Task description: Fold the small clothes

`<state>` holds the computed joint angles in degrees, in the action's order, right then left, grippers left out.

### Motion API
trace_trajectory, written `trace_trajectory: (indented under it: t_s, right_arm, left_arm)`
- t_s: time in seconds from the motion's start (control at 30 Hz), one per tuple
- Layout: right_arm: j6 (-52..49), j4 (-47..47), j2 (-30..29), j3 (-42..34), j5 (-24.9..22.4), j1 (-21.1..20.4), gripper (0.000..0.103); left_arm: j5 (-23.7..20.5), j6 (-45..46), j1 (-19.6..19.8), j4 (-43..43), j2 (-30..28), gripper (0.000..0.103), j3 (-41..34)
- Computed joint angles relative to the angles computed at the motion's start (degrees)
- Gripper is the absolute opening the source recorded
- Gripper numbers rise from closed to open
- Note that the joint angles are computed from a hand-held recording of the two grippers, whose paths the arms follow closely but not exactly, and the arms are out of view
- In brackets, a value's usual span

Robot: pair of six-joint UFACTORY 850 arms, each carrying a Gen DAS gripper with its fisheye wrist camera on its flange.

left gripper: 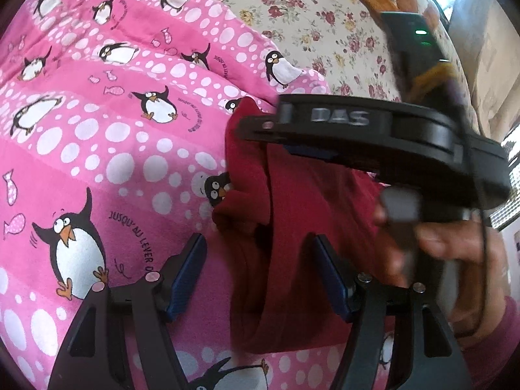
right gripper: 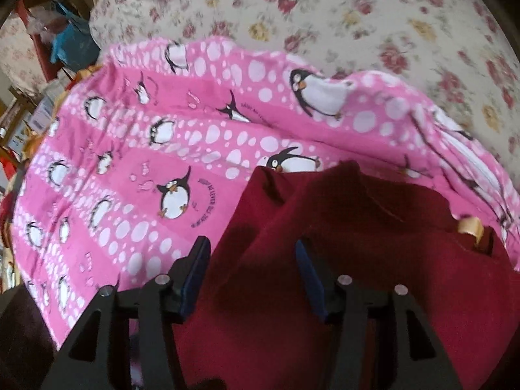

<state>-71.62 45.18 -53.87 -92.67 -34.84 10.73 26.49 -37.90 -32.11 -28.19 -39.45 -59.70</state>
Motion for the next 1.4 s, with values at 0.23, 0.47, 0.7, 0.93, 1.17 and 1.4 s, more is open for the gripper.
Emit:
trace_trajectory:
  t_s: [0.23, 0.47, 0.7, 0.93, 1.17, 1.4]
  right_arm:
    - [-1.9, -0.2, -0.9, 0.7, 5.4, 1.6, 0.056]
    - [-4.6, 5.2, -0.9, -1.1, -2.0, -1.6, 0.017]
    - [-5.1, 7.2, -0.4, -3.0, -9.0, -4.8, 0.014]
    - [-2.0, 3.3, 2.2, -2.6, -7.6, -4.7, 0.07]
    - [12.0, -16.5, 0.4, -3.9, -2.5, 1.4, 0.073]
    - [15.1, -22.7, 1.1, -0.5, 5.6, 3.3, 0.045]
  left_arm:
    - [0.6, -1.1, 0.0, 0.4, -0.5, 0.059, -0.7]
    - [4.2, -6.5, 0.1, 6.6, -1.0, 0.031, -0.9]
    - [9.0, -3.2, -0.9, 6.7, 0.0, 0.0, -0.3]
    - [9.3, 3.1, -2.0, 3.7, 1.2, 0.0, -0.4]
    - [8.4, 5.2, -2.2, 2.2, 1.3, 0.0, -0.6]
    - [6.3, 6.9, -2.2, 0.9, 1.0, 0.0, -1.2]
